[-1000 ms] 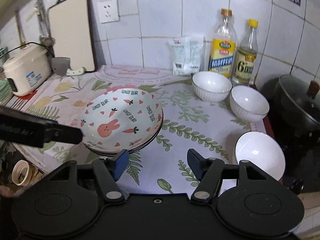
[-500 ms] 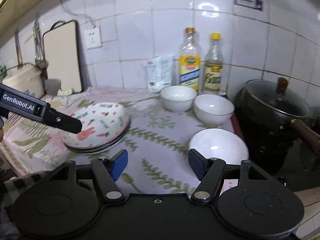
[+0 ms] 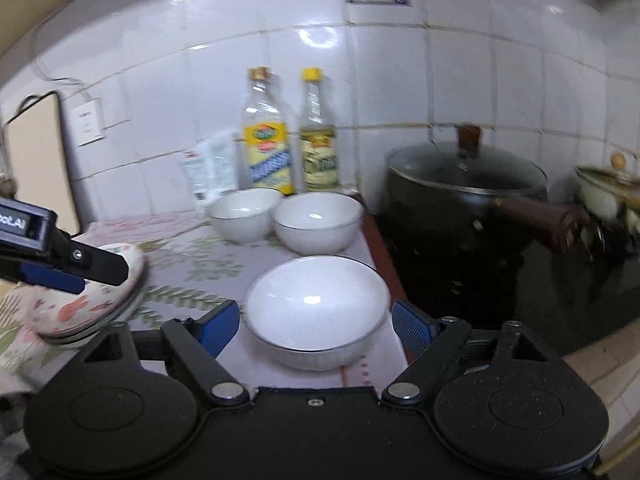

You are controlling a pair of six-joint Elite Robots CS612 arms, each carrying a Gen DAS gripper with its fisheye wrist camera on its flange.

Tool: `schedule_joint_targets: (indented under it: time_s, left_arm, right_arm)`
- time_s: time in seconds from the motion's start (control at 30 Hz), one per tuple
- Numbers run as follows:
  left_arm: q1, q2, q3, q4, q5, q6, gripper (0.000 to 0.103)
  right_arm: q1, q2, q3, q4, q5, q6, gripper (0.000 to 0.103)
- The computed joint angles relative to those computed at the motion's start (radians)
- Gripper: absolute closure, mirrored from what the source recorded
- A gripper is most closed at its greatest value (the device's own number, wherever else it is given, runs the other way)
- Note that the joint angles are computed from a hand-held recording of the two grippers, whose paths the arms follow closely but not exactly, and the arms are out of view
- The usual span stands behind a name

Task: Organize plates and bowls
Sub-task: 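Move the left gripper to the large white bowl rim and close, then lift the white bowl with the left gripper toward the bunny bowl stack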

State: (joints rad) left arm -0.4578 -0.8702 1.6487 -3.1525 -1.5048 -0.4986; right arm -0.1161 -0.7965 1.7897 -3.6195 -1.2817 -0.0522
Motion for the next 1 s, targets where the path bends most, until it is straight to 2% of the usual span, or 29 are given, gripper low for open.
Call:
schedule_joint_targets:
  time_s: [0.13, 0.2, 0.23, 0.27, 0.33, 0.5, 0.57, 0.6, 0.67, 0.73, 0.77, 0.83, 1.0]
  left_arm:
    - [-0.019, 0.044, -0.053, -0.001, 0.041, 0.042, 0.027]
    - [-0.027, 0.073, -0.069, -0.065, 0.046, 0.096, 0.027]
    - [-0.035, 0.084, -0.077, -0.072, 0.078, 0.114, 0.027]
    - [-0.04, 0.089, -0.085, -0.06, 0.095, 0.111, 0.027]
    - [-0.036, 0.104, -0.106, -0.04, 0.064, 0.069, 0.027]
    - [-0.032, 0.135, -0.163, 0.063, 0.038, 0.019, 0.029]
    - [-0.029, 0.145, -0.184, 0.106, 0.018, 0.005, 0.034]
    - [-0.024, 0.15, -0.197, 0.134, -0.013, 0.004, 0.045]
    - [-0.017, 0.159, -0.218, 0.171, -0.045, -0.011, 0.052]
    - [-0.011, 0.166, -0.231, 0.18, -0.085, -0.024, 0.07]
    - [-0.01, 0.169, -0.235, 0.181, -0.101, -0.024, 0.074]
    - [-0.01, 0.172, -0.244, 0.191, -0.121, -0.005, 0.085]
    - [-0.017, 0.169, -0.248, 0.216, -0.106, -0.001, 0.086]
  right_arm:
    - [-0.014, 0.031, -0.037, 0.029, 0.029, 0.082, 0.017]
    - [-0.02, 0.044, -0.053, 0.051, 0.046, 0.122, 0.017]
    - [-0.023, 0.049, -0.059, 0.059, 0.053, 0.144, 0.02]
    - [-0.027, 0.055, -0.066, 0.069, 0.068, 0.171, 0.023]
    - [-0.034, 0.063, -0.074, 0.082, 0.09, 0.222, 0.028]
    - [-0.038, 0.07, -0.093, 0.144, 0.099, 0.265, 0.047]
    - [-0.039, 0.071, -0.1, 0.17, 0.094, 0.274, 0.054]
    - [-0.041, 0.072, -0.104, 0.179, 0.101, 0.288, 0.054]
    - [-0.044, 0.072, -0.109, 0.202, 0.113, 0.316, 0.058]
    - [-0.044, 0.068, -0.114, 0.232, 0.114, 0.323, 0.063]
    - [-0.044, 0.069, -0.12, 0.242, 0.122, 0.323, 0.067]
    - [-0.041, 0.068, -0.126, 0.259, 0.116, 0.328, 0.068]
    - [-0.042, 0.059, -0.13, 0.302, 0.112, 0.355, 0.073]
